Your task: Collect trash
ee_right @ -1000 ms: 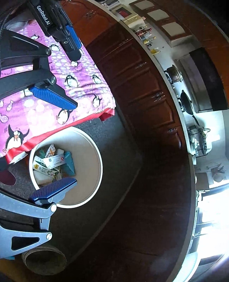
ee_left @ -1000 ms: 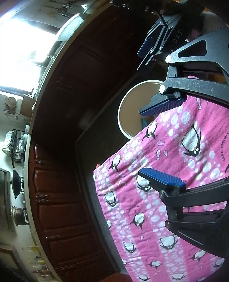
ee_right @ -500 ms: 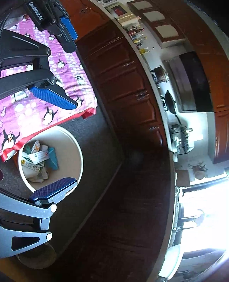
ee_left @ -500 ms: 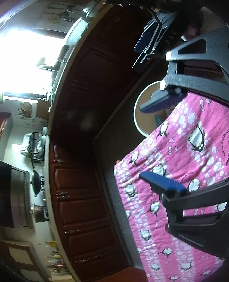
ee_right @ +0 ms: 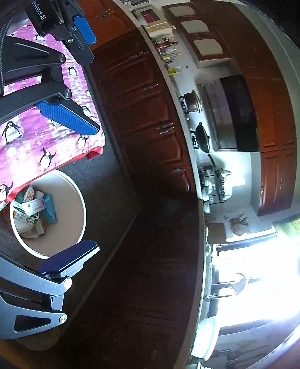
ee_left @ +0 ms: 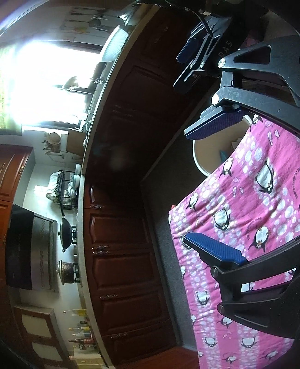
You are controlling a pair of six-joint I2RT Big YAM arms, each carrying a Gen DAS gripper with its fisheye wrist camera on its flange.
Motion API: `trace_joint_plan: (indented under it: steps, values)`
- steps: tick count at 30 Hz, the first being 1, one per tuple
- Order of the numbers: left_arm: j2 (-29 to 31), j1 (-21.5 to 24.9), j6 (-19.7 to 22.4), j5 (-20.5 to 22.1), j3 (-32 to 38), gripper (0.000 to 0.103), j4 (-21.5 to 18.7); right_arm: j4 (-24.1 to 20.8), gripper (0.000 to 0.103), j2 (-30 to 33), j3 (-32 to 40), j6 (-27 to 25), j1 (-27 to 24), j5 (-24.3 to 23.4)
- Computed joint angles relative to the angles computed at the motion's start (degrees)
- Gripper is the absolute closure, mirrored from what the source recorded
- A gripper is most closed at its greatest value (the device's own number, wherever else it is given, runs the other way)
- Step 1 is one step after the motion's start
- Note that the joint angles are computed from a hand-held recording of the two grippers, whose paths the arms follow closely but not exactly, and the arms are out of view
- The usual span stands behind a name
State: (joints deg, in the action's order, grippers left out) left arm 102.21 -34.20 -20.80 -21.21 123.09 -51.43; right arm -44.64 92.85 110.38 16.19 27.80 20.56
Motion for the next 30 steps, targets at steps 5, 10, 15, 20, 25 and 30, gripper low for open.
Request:
trace_joint_plan:
  steps: [5,10,15,20,25,30]
  values:
    - [-0.7,-0.3,1.4,-1.2,-1.1,0.02,0.6,-0.5,0.011,-0.6,-0.4,0.4,1.1,3.0]
    - [-2.1,-0.1,0.9,-0.6,-3.9,0.021,2.2,-3.4,0.011,-0.9,-0.2,1.6,2.1,5.6]
    - [-2.7,0.0,0.6,-0.2,-5.3,0.021,2.7,-6.9,0.011,-1.2,0.2,2.3,3.2,8.5]
    - [-3.1,-0.3,1.0,0.1,-6.3,0.021,3.0,-8.6,0.011,-1.5,0.5,3.5,4.1,9.8]
    - [-3.1,-0.9,2.3,-1.9,-6.5,0.021,2.3,-9.4,0.011,-1.4,0.9,3.6,4.6,9.8]
    - [-3.1,-0.8,2.0,-2.2,-6.5,0.021,2.0,-9.9,0.011,-1.2,1.3,3.5,4.5,9.5]
